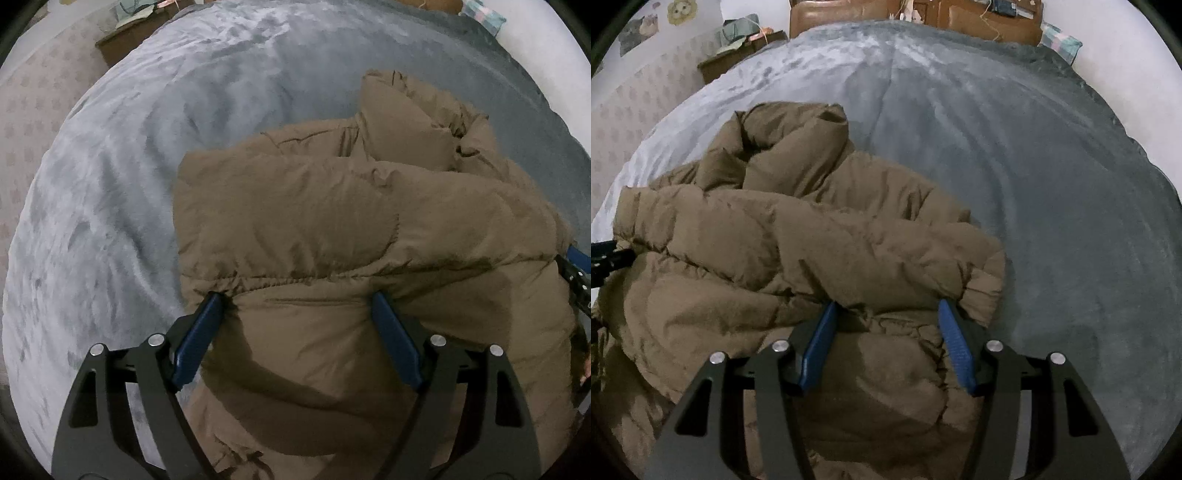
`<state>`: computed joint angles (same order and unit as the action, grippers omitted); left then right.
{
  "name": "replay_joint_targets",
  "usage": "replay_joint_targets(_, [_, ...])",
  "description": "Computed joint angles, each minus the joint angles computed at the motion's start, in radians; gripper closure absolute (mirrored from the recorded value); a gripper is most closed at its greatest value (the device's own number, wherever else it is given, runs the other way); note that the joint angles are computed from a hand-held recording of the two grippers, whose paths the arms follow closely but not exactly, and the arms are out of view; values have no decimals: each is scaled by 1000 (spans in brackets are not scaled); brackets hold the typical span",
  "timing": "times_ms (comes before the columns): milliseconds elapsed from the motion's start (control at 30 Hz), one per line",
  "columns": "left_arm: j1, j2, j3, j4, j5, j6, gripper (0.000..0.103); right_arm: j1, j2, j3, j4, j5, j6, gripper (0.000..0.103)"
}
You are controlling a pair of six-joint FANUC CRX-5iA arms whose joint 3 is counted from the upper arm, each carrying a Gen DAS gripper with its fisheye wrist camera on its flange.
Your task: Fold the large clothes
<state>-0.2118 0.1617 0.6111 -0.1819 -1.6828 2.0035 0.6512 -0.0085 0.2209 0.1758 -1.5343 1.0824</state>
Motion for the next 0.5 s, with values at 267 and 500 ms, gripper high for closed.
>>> replay_joint_targets(267, [-1, 6, -10, 1, 3, -2, 18, -5, 15, -3, -18, -5, -1, 45])
replay_joint_targets(500, [1, 29, 16, 1, -11, -11, 18, -4, 30, -2, -20, -6, -10, 44])
